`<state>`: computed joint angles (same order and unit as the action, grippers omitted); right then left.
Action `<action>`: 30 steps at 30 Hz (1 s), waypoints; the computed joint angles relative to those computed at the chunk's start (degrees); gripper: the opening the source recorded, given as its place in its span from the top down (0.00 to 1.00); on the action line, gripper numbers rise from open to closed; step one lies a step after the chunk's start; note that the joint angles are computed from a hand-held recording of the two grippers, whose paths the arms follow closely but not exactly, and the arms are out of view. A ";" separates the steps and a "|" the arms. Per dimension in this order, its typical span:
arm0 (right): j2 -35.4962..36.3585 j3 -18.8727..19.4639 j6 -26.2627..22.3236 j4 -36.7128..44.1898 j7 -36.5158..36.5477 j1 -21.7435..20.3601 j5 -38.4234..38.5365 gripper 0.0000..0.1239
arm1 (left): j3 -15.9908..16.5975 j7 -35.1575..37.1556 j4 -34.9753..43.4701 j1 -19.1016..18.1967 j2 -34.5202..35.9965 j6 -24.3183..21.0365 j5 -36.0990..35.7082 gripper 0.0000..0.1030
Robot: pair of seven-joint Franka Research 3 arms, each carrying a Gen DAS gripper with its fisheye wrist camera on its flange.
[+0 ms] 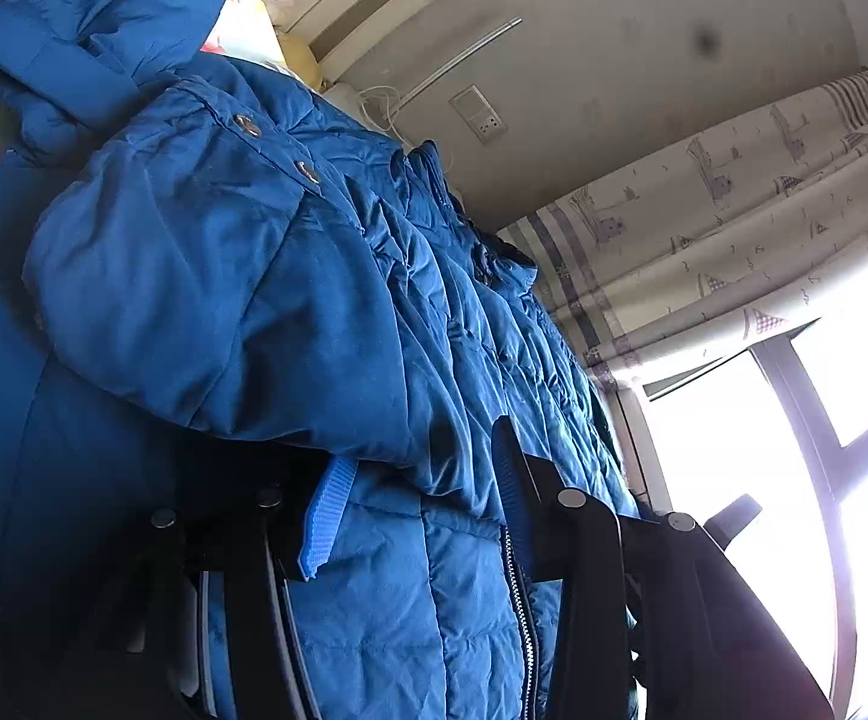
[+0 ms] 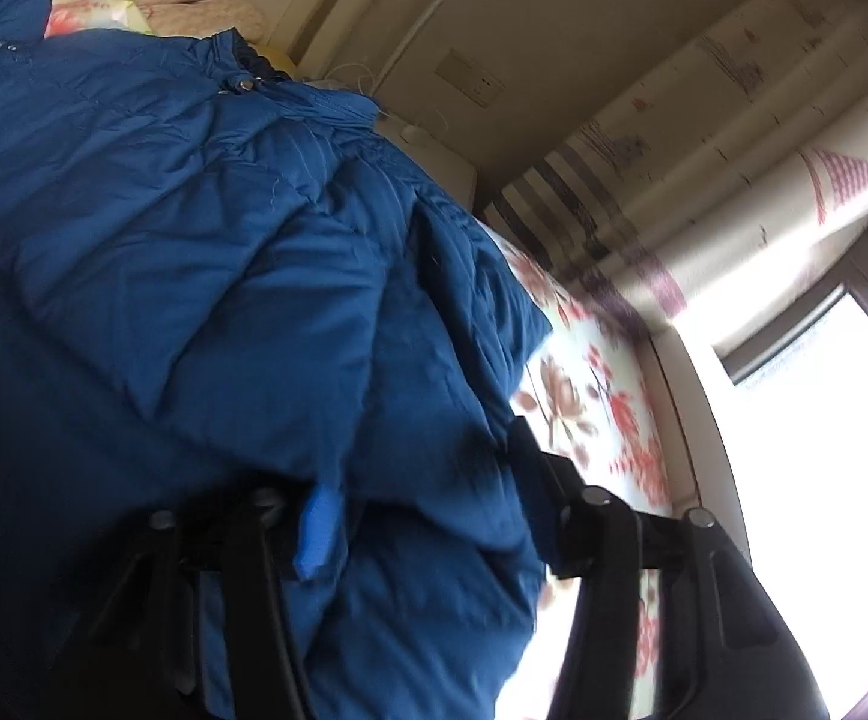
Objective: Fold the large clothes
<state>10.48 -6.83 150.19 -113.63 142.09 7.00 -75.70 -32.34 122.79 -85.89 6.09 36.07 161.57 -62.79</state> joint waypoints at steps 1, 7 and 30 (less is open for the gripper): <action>-0.32 -0.34 -0.37 -0.25 2.87 0.29 -2.44 0.89 | -0.60 0.86 -0.13 0.48 0.02 0.18 -0.80 0.65; -3.98 -0.59 6.58 -4.18 10.31 -3.84 -4.06 0.94 | 0.82 1.72 -0.11 -1.15 -0.45 0.40 0.00 0.65; -5.63 4.79 24.23 -5.29 -26.82 -9.67 50.91 0.61 | -1.77 -6.87 -0.85 0.46 0.34 2.67 11.71 0.65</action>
<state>4.84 -2.04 174.41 -118.92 115.27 -2.68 -24.79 -34.11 115.92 -86.73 6.55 36.42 164.24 -51.08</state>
